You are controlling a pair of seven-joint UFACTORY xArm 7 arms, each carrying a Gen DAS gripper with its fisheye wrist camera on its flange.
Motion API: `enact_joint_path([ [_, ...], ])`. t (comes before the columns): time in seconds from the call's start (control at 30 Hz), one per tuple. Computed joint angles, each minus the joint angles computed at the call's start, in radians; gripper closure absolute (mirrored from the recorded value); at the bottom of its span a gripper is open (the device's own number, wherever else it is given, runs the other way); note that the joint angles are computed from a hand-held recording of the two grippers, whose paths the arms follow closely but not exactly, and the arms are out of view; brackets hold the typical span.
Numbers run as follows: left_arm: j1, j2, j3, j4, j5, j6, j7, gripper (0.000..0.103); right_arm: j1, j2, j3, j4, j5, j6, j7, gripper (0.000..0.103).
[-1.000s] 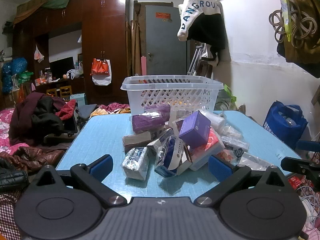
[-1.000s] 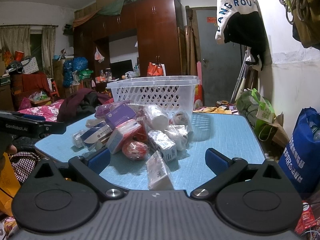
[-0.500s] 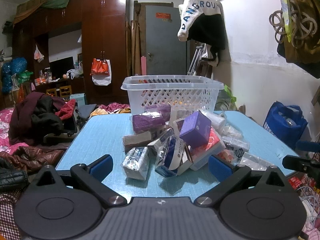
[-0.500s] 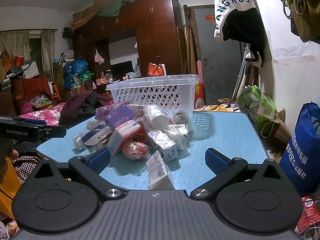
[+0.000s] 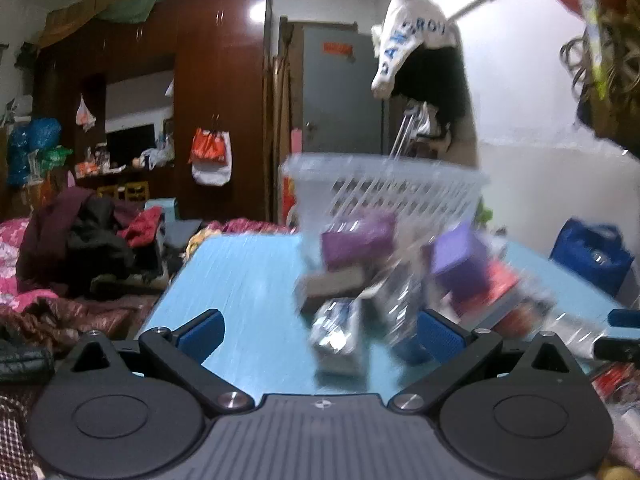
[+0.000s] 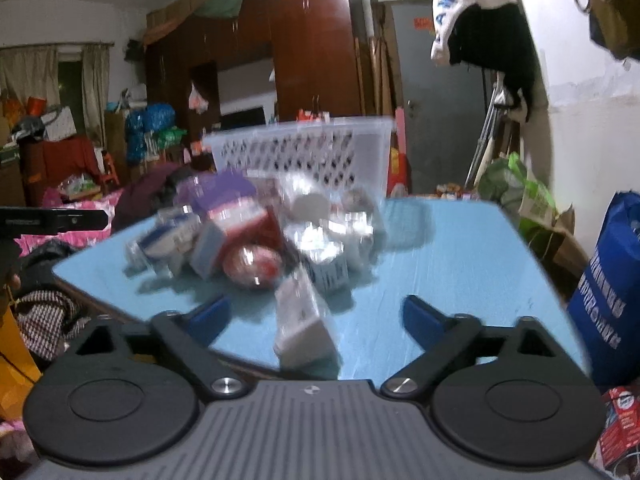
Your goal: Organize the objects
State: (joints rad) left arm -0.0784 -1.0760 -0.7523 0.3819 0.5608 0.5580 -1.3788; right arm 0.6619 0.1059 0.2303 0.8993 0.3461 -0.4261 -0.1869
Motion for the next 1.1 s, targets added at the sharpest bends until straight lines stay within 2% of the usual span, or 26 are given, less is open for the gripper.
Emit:
enact_joint_path([
  [0.07, 0.014, 0.015, 0.002, -0.024, 0.004, -0.019, -0.01, 0.007, -0.053, 0.014, 0.025, -0.005, -0.12, 0.008, 0.1, 0.023],
  [0.13, 0.031, 0.016, 0.009, -0.049, 0.018, -0.066, -0.03, 0.011, -0.075, 0.026, 0.031, -0.008, -0.189, -0.008, 0.161, 0.028],
  [0.27, 0.098, 0.061, -0.001, -0.043, 0.047, -0.136, -0.028, 0.014, -0.069, 0.035, 0.015, -0.007, -0.231, -0.024, 0.167, 0.037],
  [0.37, 0.156, 0.084, -0.031, -0.034, 0.072, -0.221, -0.033, 0.015, -0.105, 0.037, 0.029, 0.0, -0.31, -0.016, 0.233, 0.04],
  [0.4, 0.176, 0.09, -0.052, -0.026, 0.076, -0.227, -0.031, 0.02, -0.119, 0.041, 0.035, 0.005, -0.348, -0.016, 0.258, 0.041],
  [0.43, 0.193, 0.097, -0.074, -0.017, 0.078, -0.221, -0.027, 0.034, -0.117, 0.045, 0.031, 0.01, -0.356, -0.013, 0.257, 0.045],
  [0.47, 0.205, 0.103, -0.086, -0.014, 0.078, -0.224, -0.026, 0.046, -0.096, 0.042, 0.016, 0.013, -0.33, 0.001, 0.225, 0.049],
  [0.5, 0.215, 0.082, -0.091, -0.032, 0.08, -0.263, -0.046, 0.059, -0.058, 0.044, -0.005, 0.016, -0.265, 0.0, 0.153, 0.053],
  [0.53, 0.212, 0.064, -0.09, -0.048, 0.068, -0.284, -0.062, 0.059, -0.02, 0.046, -0.034, 0.022, -0.221, 0.003, 0.104, 0.063],
  [0.57, 0.21, 0.053, -0.094, -0.056, 0.059, -0.29, -0.063, 0.059, -0.02, 0.042, -0.036, 0.021, -0.22, 0.006, 0.098, 0.063],
  [0.63, 0.198, 0.007, -0.112, -0.073, 0.044, -0.283, -0.07, 0.059, -0.089, 0.028, 0.006, 0.002, -0.303, -0.018, 0.172, 0.064],
  [0.73, 0.171, -0.043, -0.103, -0.102, 0.018, -0.296, -0.074, 0.059, -0.104, -0.006, 0.003, -0.027, -0.298, -0.058, 0.182, 0.064],
  [0.83, 0.144, -0.097, -0.072, -0.127, -0.01, -0.295, -0.068, 0.059, -0.173, -0.033, 0.011, -0.037, -0.439, -0.085, 0.337, 0.064],
  [0.97, 0.163, -0.141, -0.056, -0.133, -0.031, -0.283, -0.057, 0.059, -0.193, -0.031, 0.006, 0.0, -0.487, -0.077, 0.384, 0.064],
  [1.1, 0.213, -0.153, -0.009, -0.135, -0.041, -0.343, -0.025, 0.059, -0.209, 0.021, 0.011, 0.115, -0.537, -0.018, 0.398, 0.064],
])
